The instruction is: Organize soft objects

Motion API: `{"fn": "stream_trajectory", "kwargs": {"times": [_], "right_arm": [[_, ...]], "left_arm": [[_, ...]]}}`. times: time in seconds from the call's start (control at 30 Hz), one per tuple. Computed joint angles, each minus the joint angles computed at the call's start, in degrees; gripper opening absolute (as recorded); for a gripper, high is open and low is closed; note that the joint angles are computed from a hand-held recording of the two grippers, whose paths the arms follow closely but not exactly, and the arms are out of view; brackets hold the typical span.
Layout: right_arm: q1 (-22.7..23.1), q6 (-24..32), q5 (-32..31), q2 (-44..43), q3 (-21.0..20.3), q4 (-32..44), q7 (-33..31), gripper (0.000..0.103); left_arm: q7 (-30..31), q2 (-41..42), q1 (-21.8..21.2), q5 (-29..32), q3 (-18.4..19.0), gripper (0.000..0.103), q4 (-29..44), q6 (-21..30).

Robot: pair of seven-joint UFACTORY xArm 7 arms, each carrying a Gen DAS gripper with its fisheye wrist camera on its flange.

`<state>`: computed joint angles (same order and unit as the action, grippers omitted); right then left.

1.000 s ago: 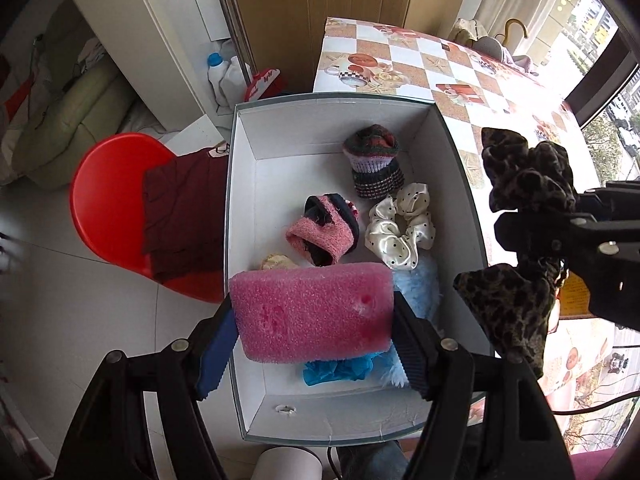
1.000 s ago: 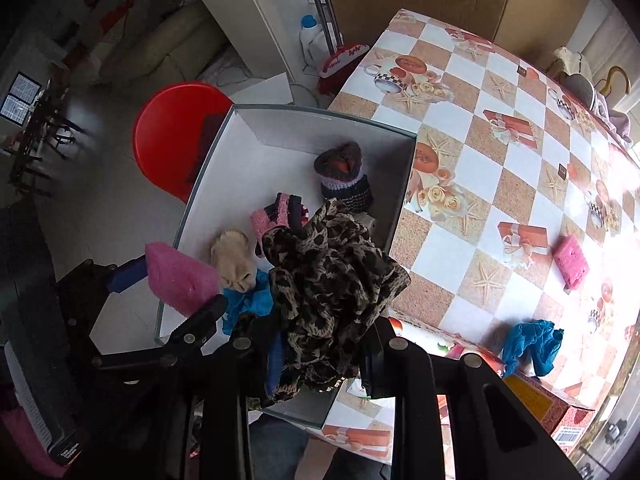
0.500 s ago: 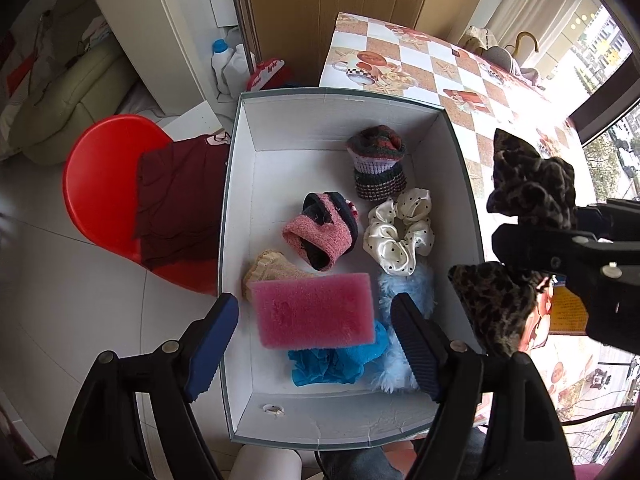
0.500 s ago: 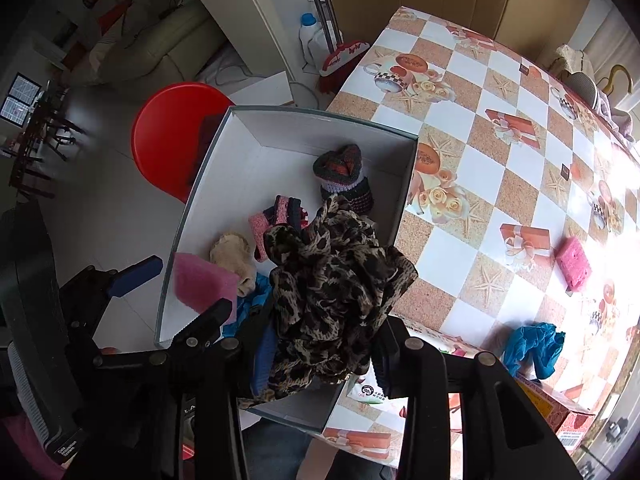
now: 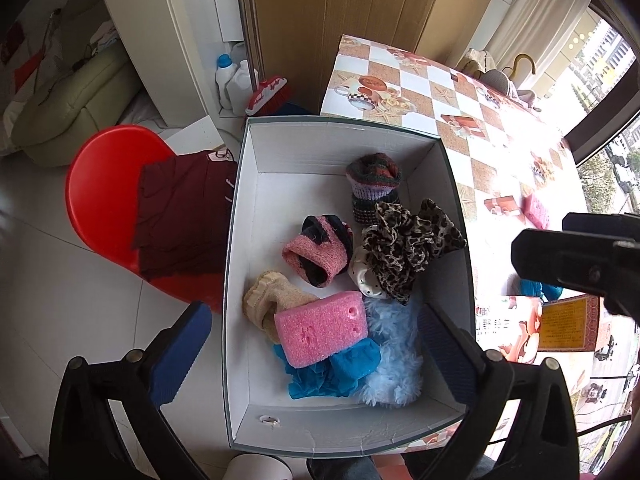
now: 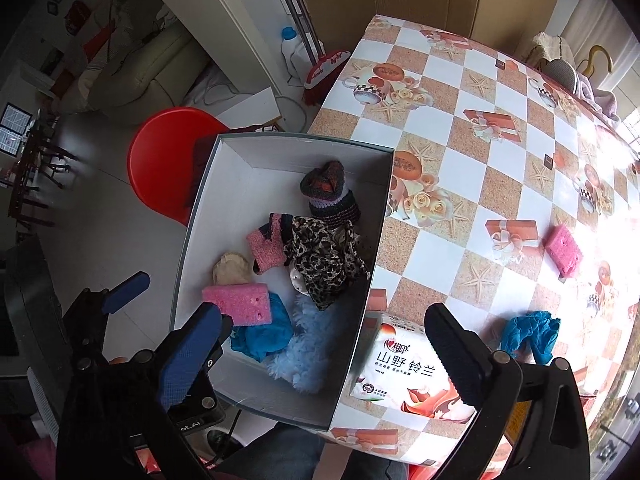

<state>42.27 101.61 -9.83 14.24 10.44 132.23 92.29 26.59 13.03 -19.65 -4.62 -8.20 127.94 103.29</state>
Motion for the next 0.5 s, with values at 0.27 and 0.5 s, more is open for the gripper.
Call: {"fn": "stream_trajectory", "kwargs": {"times": [0.27, 0.5], "right_arm": [[1.9, 4.0, -1.2, 2.3, -0.8, 4.8, 1.0, 0.102], [5.3, 12.9, -1.4, 9.9, -3.8, 18.6, -0.2, 0.102]], "left_arm": [[-0.9, 2.4, -2.0, 4.5, 0.2, 0.103, 4.5, 1.8], [0.1, 0.9, -2.5, 6.6, 0.7, 0.103, 1.7, 0.2]]}}
